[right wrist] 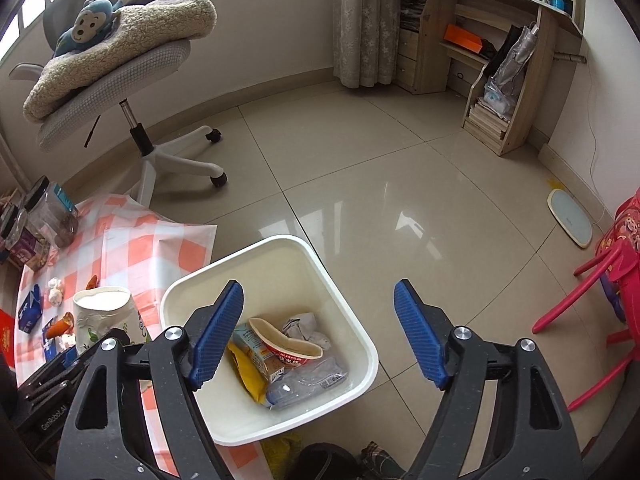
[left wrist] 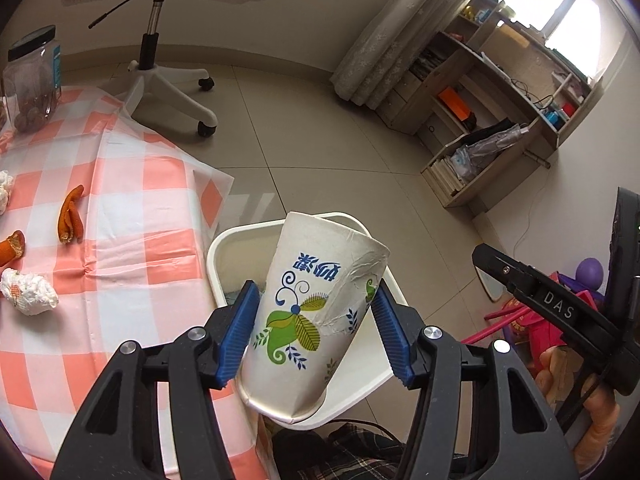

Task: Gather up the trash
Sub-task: 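Carry the cup and snack bag over the white bin and open both tools, then withdraw both open tools from the bin back over the table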

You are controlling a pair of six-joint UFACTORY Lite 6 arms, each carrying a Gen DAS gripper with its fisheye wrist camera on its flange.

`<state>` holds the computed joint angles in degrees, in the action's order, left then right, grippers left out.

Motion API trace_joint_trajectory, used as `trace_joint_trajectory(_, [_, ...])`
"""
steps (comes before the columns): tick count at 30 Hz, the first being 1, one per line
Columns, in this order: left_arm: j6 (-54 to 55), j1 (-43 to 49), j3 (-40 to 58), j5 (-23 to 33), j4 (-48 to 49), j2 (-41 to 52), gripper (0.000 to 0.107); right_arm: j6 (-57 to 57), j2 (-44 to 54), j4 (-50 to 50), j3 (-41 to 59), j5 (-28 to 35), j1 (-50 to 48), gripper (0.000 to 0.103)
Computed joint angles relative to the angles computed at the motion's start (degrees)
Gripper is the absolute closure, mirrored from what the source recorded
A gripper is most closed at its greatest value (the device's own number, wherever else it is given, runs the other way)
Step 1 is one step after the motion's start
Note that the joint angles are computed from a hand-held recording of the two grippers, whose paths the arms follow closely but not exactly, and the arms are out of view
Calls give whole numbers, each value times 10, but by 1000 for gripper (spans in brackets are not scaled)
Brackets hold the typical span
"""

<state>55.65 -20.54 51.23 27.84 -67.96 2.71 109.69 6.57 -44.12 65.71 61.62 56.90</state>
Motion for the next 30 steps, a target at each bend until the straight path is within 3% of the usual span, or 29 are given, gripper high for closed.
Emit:
trace_joint_trajectory(3, [28, -3, 10, 15, -43, 36, 28, 3, 2, -2, 4, 4, 0, 26])
trace_joint_trajectory(10, [-14, 22, -7, -9, 9, 2, 28, 2, 39, -21, 54, 39, 20, 17])
trace_joint_trajectory(18, [-163, 60, -55, -97, 185, -113, 25, -12, 143, -52, 185, 111, 62, 7])
trace_joint_trajectory(23, [-185, 121, -68, -95, 233, -151, 19, -55, 239, -53, 314, 143, 74, 7])
trace_joint_trajectory(30, [-113, 255, -55, -48, 207, -126, 16, -150, 396, -41, 554, 176, 82, 7])
